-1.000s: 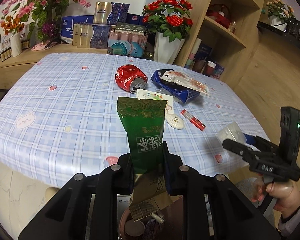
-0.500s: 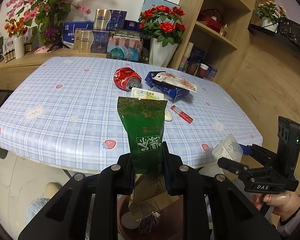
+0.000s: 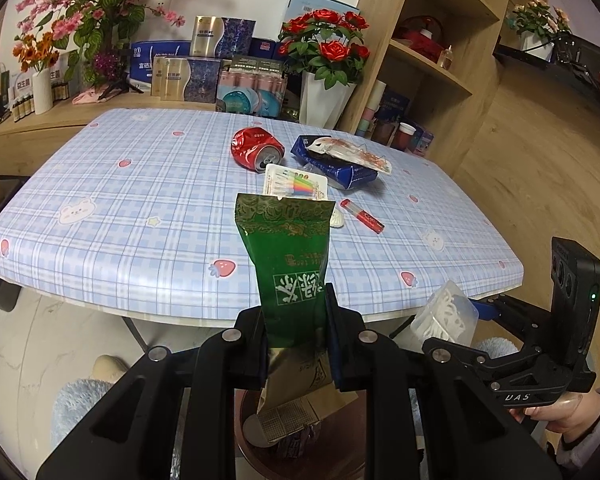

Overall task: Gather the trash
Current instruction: 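Carry packet and flosser box over the bin and open both grippers, then reach the right gripper to the white floral plastic bag and grasp it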

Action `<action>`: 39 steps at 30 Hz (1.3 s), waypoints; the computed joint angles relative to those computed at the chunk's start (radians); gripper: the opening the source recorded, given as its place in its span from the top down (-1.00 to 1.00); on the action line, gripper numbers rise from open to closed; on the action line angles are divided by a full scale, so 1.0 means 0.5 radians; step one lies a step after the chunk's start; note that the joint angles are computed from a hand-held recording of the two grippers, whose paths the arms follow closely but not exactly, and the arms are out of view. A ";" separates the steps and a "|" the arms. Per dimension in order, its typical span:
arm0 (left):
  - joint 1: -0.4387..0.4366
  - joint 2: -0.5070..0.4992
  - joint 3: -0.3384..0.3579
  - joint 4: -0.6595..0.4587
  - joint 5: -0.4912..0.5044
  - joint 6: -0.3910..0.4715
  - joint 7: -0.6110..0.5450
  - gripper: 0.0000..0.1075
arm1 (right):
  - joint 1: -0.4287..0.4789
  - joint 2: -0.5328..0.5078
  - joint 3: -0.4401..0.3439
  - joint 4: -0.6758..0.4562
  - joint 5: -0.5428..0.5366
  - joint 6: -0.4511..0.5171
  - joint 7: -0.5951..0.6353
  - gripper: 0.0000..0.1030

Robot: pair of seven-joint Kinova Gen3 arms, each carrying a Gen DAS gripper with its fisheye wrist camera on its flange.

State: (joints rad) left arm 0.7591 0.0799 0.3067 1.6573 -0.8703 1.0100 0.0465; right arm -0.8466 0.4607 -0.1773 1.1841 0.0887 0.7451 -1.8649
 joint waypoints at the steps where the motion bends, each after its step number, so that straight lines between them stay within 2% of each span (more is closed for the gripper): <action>1: 0.000 0.000 0.000 0.002 0.004 -0.003 0.002 0.60 | 0.000 0.005 -0.004 -0.006 -0.003 0.008 0.006 -0.54; 11: 0.010 0.022 -0.009 0.025 0.026 -0.046 0.027 0.60 | -0.010 -0.009 0.018 0.003 0.005 -0.047 0.002 -0.65; 14: 0.018 0.035 -0.011 0.026 0.041 -0.056 0.014 0.60 | -0.026 -0.040 0.045 0.054 0.051 -0.112 -0.059 -0.84; 16: 0.018 0.039 -0.019 0.024 0.061 -0.068 -0.004 0.60 | -0.067 -0.086 0.086 0.136 0.139 -0.224 -0.119 -0.88; 20: 0.024 0.055 -0.030 0.011 0.078 -0.085 -0.029 0.60 | -0.175 -0.132 0.188 0.206 0.368 -0.312 -0.310 -0.89; 27: 0.041 0.103 -0.054 0.003 0.141 -0.144 -0.092 0.60 | -0.209 -0.153 0.255 0.246 0.577 -0.304 -0.652 -0.89; 34: 0.051 0.132 -0.091 0.007 0.237 -0.254 -0.204 0.59 | -0.157 -0.161 0.222 0.291 0.636 -0.291 -0.810 -0.89; 36: 0.051 0.122 -0.104 0.023 0.242 -0.305 -0.199 0.34 | -0.149 -0.162 0.213 0.302 0.647 -0.295 -0.830 -0.89; 39: 0.088 0.140 -0.109 0.006 0.181 -0.247 -0.162 0.06 | -0.148 -0.161 0.209 0.313 0.671 -0.296 -0.858 -0.89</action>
State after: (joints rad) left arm 0.8032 0.1498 0.2520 1.6601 -0.7800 0.8868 -0.0344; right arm -0.9205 0.3799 -0.0728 1.3405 0.4240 0.5971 -2.2939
